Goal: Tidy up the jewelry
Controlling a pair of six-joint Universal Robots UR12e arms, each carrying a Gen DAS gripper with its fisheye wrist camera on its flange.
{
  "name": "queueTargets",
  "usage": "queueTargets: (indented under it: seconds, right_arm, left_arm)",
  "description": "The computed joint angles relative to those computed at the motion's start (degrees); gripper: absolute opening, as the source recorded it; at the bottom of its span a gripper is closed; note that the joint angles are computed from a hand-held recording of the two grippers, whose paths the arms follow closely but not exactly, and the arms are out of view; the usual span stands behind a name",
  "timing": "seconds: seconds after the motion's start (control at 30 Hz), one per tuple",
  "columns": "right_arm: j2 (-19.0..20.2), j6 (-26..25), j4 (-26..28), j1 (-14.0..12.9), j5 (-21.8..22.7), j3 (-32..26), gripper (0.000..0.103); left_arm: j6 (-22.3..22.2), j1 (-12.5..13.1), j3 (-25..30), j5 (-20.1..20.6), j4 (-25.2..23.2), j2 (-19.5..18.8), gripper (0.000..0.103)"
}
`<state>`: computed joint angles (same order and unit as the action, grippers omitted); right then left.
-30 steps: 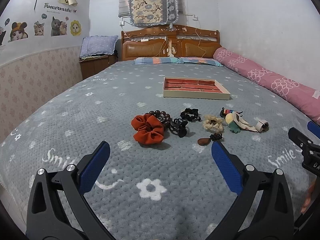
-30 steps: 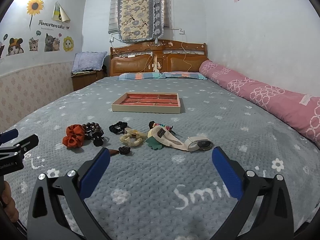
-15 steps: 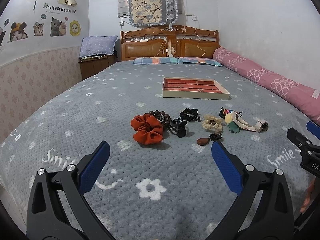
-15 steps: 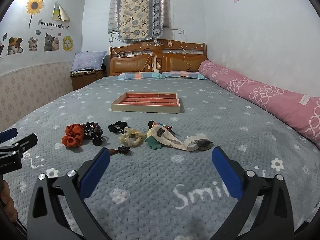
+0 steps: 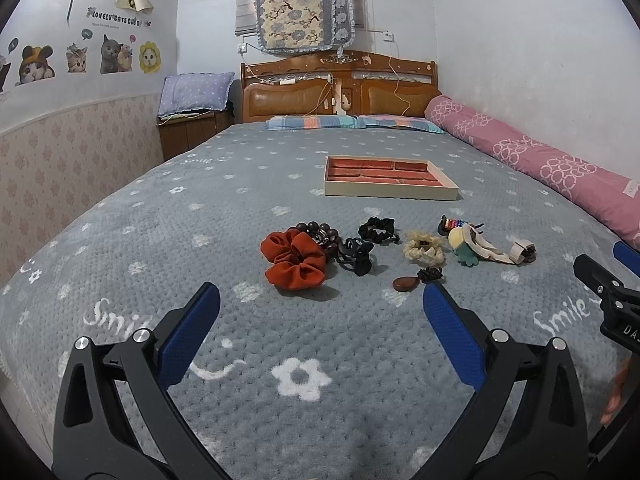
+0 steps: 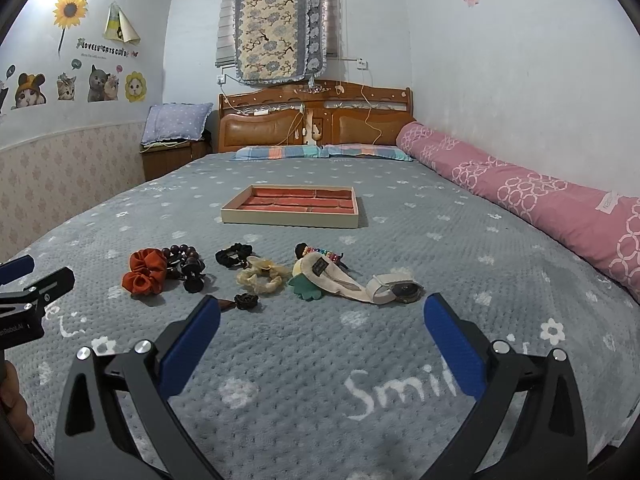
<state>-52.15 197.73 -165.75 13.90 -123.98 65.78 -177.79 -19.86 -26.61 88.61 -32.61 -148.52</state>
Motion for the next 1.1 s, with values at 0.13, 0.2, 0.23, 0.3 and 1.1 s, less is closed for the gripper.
queueTargets:
  seconds: [0.13, 0.2, 0.23, 0.3, 1.1]
  right_arm:
    - [0.06, 0.03, -0.02, 0.07, -0.11, -0.08, 0.099]
    - [0.09, -0.02, 0.04, 0.12, -0.17, -0.15, 0.099]
    - [0.09, -0.02, 0.04, 0.12, -0.17, -0.15, 0.099]
    - [0.09, -0.07, 0.03, 0.09, -0.16, -0.13, 0.099]
    - [0.16, 0.06, 0.33, -0.01, -0.18, -0.1, 0.099]
  left_arm:
    - [0.07, -0.04, 0.28, -0.03, -0.13, -0.11, 0.098]
    - [0.12, -0.06, 0.59, -0.02, -0.29, -0.26, 0.098]
    - [0.07, -0.05, 0.64, -0.08, -0.34, -0.28, 0.098]
    - [0.02, -0.04, 0.32, -0.08, -0.08, -0.16, 0.098]
    - [0.01, -0.09, 0.47, -0.02, -0.14, -0.27, 0.098]
